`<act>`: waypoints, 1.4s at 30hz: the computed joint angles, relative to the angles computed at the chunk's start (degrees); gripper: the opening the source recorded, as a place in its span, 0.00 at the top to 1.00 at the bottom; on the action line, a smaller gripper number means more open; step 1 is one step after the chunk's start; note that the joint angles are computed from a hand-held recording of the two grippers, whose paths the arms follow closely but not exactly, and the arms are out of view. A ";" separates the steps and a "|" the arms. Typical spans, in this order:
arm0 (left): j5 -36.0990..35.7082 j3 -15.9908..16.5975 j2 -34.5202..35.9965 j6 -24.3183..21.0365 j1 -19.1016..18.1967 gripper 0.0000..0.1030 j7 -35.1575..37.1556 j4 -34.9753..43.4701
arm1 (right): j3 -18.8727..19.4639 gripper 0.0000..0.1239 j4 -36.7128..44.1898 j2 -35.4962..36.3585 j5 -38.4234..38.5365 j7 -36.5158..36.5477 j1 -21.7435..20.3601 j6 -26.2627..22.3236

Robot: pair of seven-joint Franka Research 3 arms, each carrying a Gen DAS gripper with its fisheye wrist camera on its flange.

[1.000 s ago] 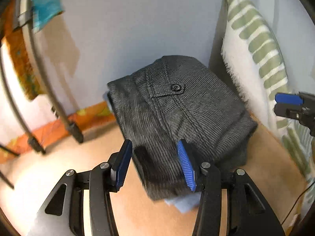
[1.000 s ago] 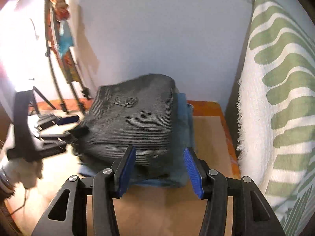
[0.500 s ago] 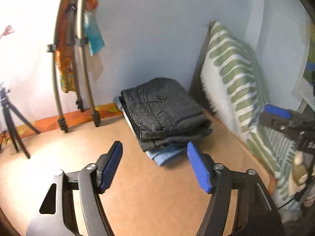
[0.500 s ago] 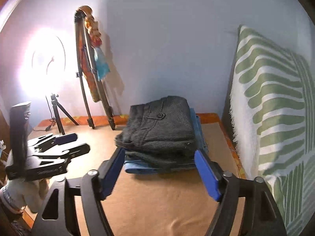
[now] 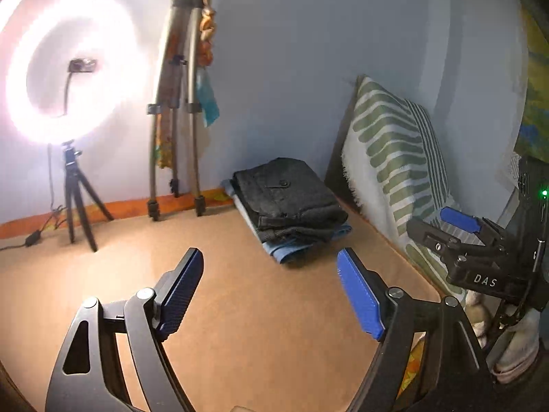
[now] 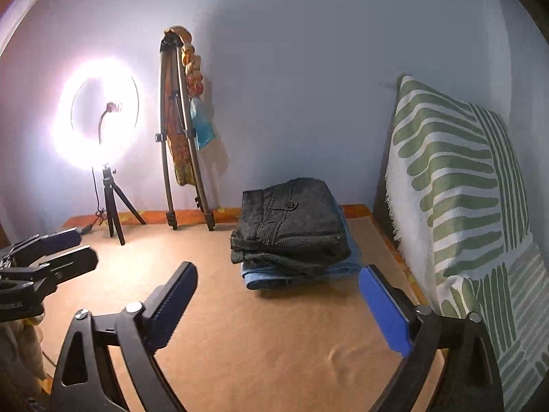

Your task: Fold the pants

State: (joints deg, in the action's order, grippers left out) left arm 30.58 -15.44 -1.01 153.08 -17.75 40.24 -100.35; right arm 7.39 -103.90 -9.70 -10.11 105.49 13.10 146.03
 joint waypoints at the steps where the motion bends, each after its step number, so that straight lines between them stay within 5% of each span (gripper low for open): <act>1: 0.01 0.00 -0.85 -0.26 -0.01 0.22 -0.56 -0.90 | 0.48 0.20 -0.94 -0.78 -1.50 1.58 -0.27 0.88; 14: 7.14 -1.71 -2.55 -3.16 0.41 0.19 -6.44 -4.42 | 2.89 0.17 -5.90 -3.03 -7.37 9.66 -2.12 4.48; 42: 8.38 -1.54 -3.24 -3.51 0.14 0.18 -7.87 -5.85 | 2.70 0.17 -7.22 -2.03 -13.43 15.77 -2.61 5.44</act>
